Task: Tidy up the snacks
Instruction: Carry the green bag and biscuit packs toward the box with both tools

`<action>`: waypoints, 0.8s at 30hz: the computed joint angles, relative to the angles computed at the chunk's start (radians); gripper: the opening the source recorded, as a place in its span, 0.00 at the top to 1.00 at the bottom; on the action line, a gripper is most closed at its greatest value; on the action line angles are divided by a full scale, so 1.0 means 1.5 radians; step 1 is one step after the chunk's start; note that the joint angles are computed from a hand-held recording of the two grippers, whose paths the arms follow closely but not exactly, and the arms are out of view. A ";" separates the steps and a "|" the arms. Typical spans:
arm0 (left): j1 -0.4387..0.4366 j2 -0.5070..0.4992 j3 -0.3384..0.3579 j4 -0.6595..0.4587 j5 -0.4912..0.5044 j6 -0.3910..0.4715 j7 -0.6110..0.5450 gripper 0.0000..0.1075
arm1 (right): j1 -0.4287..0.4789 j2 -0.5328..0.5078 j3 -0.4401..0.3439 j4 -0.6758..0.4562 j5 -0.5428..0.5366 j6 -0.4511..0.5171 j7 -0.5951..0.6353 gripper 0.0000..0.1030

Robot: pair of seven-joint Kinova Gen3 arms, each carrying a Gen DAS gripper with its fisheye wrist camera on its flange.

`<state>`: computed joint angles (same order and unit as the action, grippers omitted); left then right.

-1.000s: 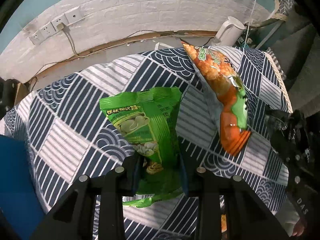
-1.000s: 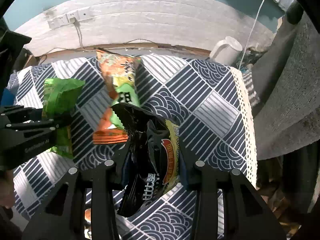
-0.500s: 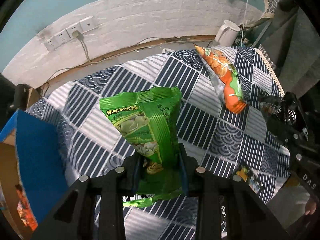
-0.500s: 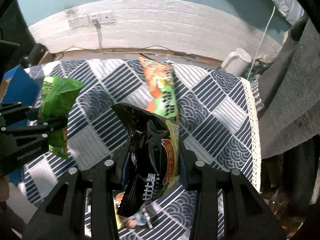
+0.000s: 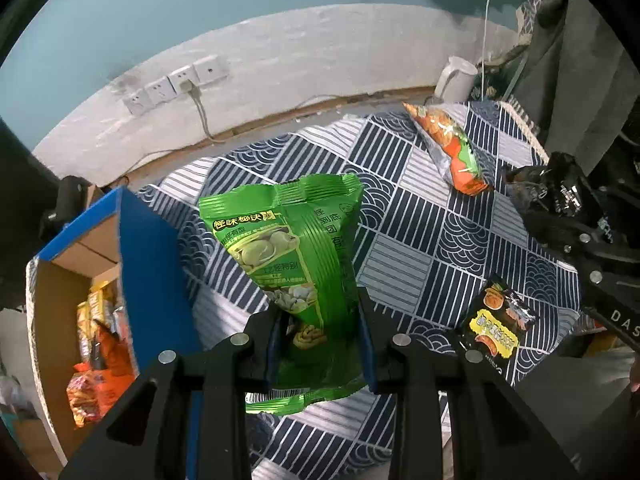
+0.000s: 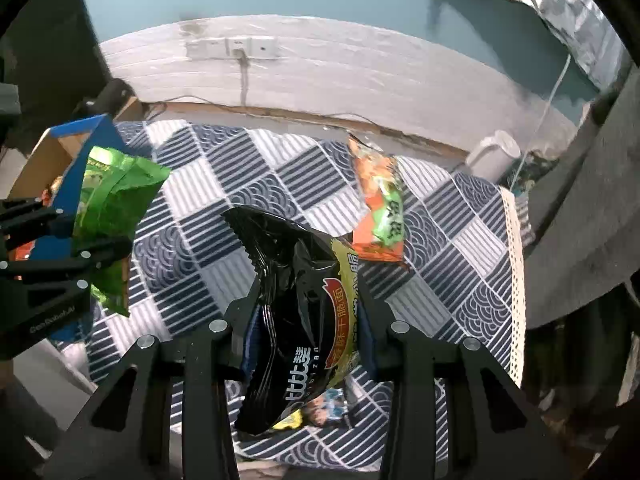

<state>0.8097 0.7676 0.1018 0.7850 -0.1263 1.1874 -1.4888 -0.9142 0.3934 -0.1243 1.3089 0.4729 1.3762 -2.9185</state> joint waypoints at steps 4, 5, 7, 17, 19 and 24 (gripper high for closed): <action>-0.012 -0.050 -0.001 0.075 -0.005 -0.049 -0.002 0.70 | -0.015 0.013 -0.001 -0.039 0.008 0.017 0.016 0.64; -0.014 -0.058 -0.001 0.087 -0.008 -0.057 -0.002 0.70 | -0.020 0.019 -0.001 -0.053 0.011 0.024 0.022 0.64; -0.023 -0.076 0.002 0.110 -0.009 -0.069 -0.001 0.70 | -0.028 0.028 0.003 -0.075 0.014 0.035 0.033 0.64; -0.084 -0.150 0.017 0.199 0.000 -0.113 0.001 0.70 | -0.063 0.089 0.029 -0.207 0.016 0.073 0.098 0.64; -0.096 -0.162 0.018 0.215 0.002 -0.121 0.001 0.70 | -0.068 0.105 0.036 -0.239 0.013 0.082 0.117 0.64; -0.128 -0.192 0.025 0.252 0.013 -0.141 -0.007 0.70 | -0.080 0.151 0.057 -0.331 0.002 0.105 0.166 0.64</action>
